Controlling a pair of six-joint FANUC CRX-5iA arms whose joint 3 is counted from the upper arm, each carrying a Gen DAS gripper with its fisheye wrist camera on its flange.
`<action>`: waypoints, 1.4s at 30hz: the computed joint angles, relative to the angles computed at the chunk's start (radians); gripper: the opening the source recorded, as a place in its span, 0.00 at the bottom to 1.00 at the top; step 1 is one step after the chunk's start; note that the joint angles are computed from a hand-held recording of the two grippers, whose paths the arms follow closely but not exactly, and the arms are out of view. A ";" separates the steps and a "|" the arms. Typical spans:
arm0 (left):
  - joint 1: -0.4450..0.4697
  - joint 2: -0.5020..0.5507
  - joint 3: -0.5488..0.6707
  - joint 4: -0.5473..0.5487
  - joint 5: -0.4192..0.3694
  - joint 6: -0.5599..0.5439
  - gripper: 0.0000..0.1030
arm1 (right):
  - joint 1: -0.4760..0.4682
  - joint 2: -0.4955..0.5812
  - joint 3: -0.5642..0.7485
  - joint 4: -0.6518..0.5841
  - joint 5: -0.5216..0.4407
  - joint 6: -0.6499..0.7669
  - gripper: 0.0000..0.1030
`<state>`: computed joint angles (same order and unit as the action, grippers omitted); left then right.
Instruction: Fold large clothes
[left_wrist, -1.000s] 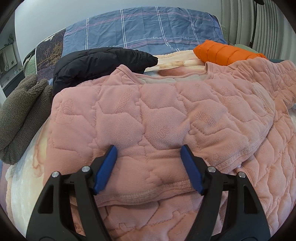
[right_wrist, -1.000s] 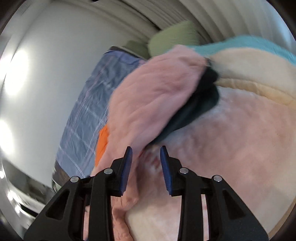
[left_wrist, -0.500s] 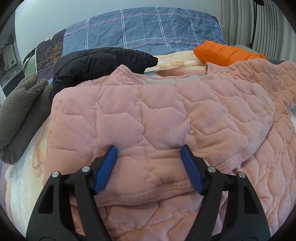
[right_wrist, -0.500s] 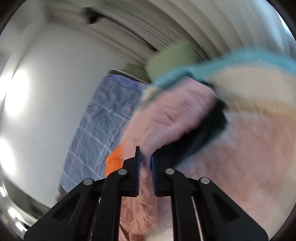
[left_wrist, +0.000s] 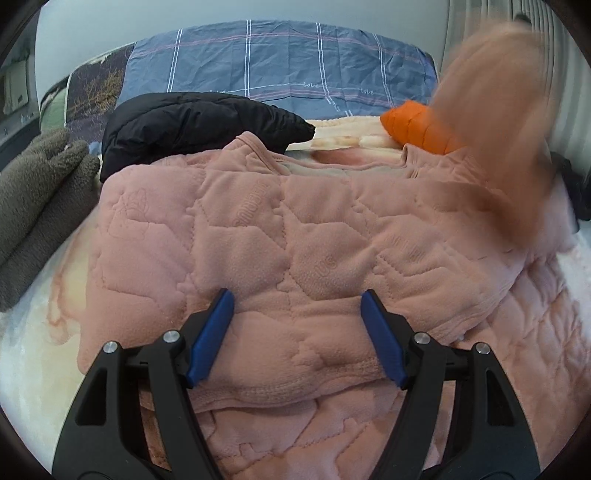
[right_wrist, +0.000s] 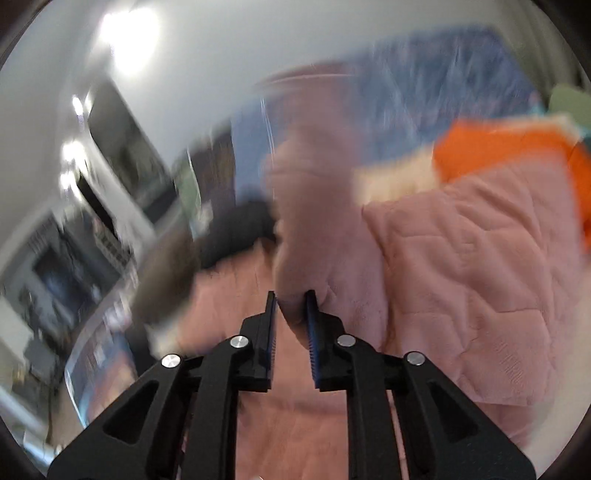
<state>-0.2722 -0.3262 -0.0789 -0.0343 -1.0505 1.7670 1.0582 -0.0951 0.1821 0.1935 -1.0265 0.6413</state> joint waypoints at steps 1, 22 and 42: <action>0.017 -0.010 -0.018 0.031 0.016 -0.015 0.71 | 0.002 0.004 -0.008 -0.024 -0.024 -0.002 0.19; 0.078 0.112 0.053 0.333 0.106 -0.008 0.11 | -0.015 -0.205 -0.307 0.001 0.252 -0.098 0.30; -0.090 -0.087 0.158 -0.455 -0.143 0.312 0.51 | 0.082 -0.203 -0.347 0.459 -0.009 -0.405 0.44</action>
